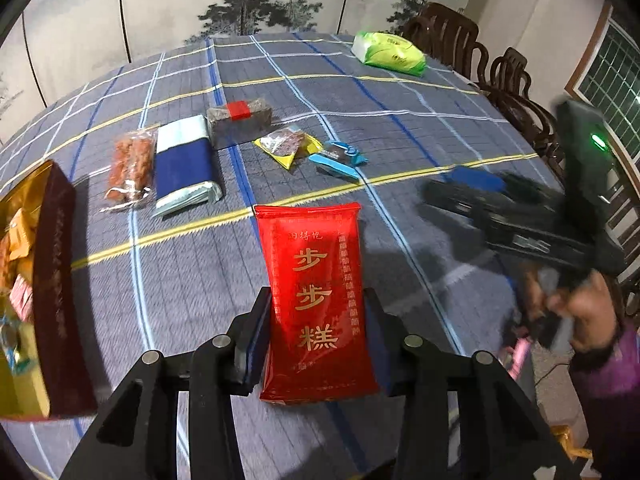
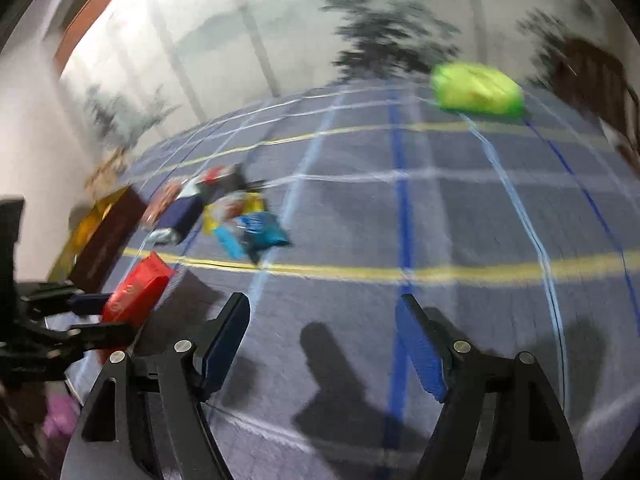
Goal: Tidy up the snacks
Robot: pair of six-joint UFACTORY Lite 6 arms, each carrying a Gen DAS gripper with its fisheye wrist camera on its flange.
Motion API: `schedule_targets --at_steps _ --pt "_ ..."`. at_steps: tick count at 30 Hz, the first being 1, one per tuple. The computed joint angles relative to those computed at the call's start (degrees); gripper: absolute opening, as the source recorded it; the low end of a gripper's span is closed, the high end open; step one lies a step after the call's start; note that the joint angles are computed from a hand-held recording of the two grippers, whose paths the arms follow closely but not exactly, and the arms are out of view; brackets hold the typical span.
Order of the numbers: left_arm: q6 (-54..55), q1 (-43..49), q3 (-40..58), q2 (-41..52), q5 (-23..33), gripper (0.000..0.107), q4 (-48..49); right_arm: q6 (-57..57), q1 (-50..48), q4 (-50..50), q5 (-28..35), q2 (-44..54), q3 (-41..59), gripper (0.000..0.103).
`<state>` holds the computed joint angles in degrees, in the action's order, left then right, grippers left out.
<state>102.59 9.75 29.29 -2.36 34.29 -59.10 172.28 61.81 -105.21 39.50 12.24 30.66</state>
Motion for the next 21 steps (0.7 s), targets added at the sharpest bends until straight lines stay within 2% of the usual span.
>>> schedule_targets --at_steps 5,8,11,14,15,16,17,19,21 --pt "-5.0 5.4 1.5 -2.2 6.4 0.039 6.1 -9.9 -8.2 -8.4 -6.6 5.9 9.6 0.076" --pt "-4.6 7.6 1.3 -4.1 7.9 0.039 6.7 -16.1 -11.9 -9.2 -9.8 11.0 15.9 0.076" --pt "-4.8 9.6 1.8 -4.5 9.6 0.039 7.6 -14.0 -14.7 -14.0 -12.1 14.0 18.7 0.076" --pt "-4.9 10.2 2.0 -4.9 10.1 0.039 8.1 -18.4 -16.2 -12.5 -13.8 17.0 22.9 0.074" --pt "-5.0 10.3 2.0 -5.1 10.3 0.039 8.1 -18.3 -16.8 -13.3 -14.7 17.6 23.6 0.07" --pt "-5.1 10.4 2.2 -5.0 10.6 0.039 8.2 -19.7 -17.3 -12.6 -15.7 18.4 24.9 0.062" --pt "-5.3 10.5 2.3 -5.0 10.9 0.039 8.2 -23.3 -17.1 -9.5 -15.1 19.3 26.2 0.042" --pt "-5.3 11.2 2.1 -5.7 11.7 0.039 8.5 -27.5 -17.4 -4.8 -15.5 19.9 27.7 0.034" --pt "-5.1 12.0 2.1 -6.2 12.5 0.039 8.6 -24.9 -17.1 -5.9 -15.5 18.9 26.4 0.033"
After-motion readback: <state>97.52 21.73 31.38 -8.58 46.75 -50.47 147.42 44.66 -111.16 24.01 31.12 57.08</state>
